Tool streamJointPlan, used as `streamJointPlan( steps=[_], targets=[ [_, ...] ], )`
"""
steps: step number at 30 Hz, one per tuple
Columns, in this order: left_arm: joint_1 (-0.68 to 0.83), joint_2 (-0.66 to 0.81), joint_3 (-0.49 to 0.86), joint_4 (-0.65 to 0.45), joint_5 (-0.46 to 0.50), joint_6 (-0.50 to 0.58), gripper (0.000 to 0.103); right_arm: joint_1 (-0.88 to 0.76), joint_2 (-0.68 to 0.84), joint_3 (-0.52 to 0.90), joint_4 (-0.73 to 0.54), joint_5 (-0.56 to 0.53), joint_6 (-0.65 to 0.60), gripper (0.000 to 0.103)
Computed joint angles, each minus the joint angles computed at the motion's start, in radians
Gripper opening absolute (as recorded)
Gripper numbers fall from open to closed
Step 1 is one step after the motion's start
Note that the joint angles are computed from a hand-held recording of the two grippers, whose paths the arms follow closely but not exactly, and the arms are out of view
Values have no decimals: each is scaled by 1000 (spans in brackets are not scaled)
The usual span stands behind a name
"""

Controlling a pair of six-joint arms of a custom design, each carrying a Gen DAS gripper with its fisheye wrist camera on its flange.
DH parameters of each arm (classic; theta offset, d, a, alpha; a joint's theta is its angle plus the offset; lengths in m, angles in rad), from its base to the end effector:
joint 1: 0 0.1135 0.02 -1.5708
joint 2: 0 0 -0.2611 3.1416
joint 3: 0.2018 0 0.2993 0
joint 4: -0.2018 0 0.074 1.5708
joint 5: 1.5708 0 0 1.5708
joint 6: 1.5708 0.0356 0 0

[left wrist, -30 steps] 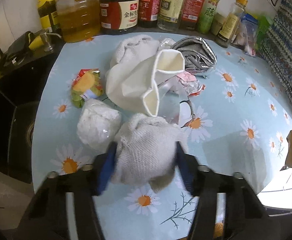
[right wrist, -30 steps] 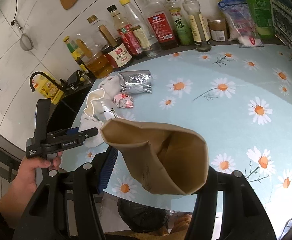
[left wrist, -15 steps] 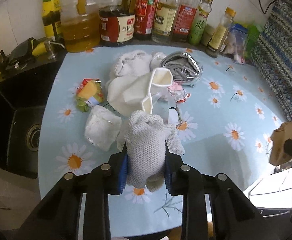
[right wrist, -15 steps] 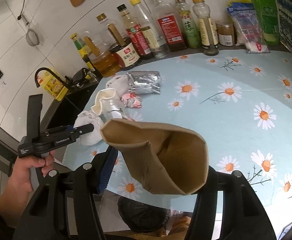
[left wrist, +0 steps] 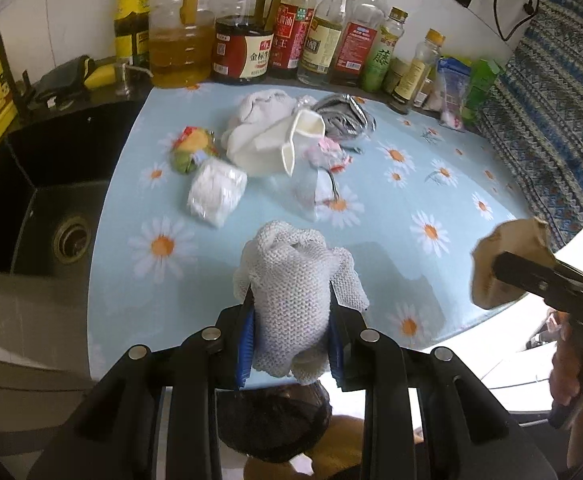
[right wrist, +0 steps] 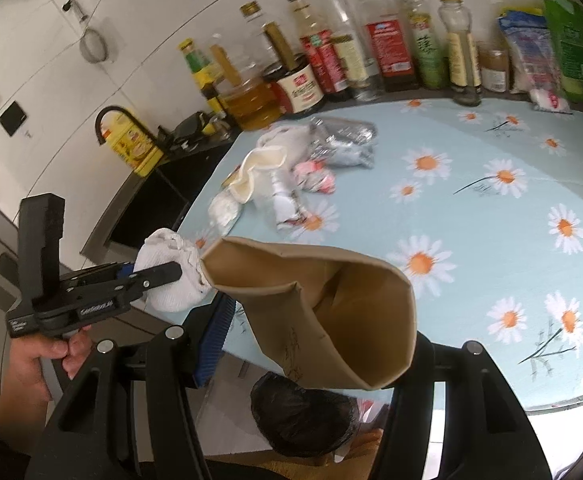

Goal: Collect trash
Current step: 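Carry the mesh cloth and tan cup in both grippers over the black bin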

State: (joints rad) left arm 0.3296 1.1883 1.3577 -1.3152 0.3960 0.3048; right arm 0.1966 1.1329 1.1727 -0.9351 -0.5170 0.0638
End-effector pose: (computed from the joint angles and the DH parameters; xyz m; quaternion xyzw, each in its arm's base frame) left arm 0.2367 0.0665 0.3670 0.0296 0.9588 -0.1182 0.2564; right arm 0.2570 0.0691 0.3397 -0.1450 0.9045 0.2807 0.2863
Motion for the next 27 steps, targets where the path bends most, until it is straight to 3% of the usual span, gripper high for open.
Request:
streamJointPlan(
  steps=[5,15,27],
  targets=[
    [76,-63,-56,-69,32,77,28,103,-33,-49,-2,39,35,57],
    [260,-175,-227,-237,39,335,28,326,-131,-239,1,142,155,57],
    [324,-165,-501,-141,-50,473,28,455,-53,-486,163,199,311,57]
  ],
)
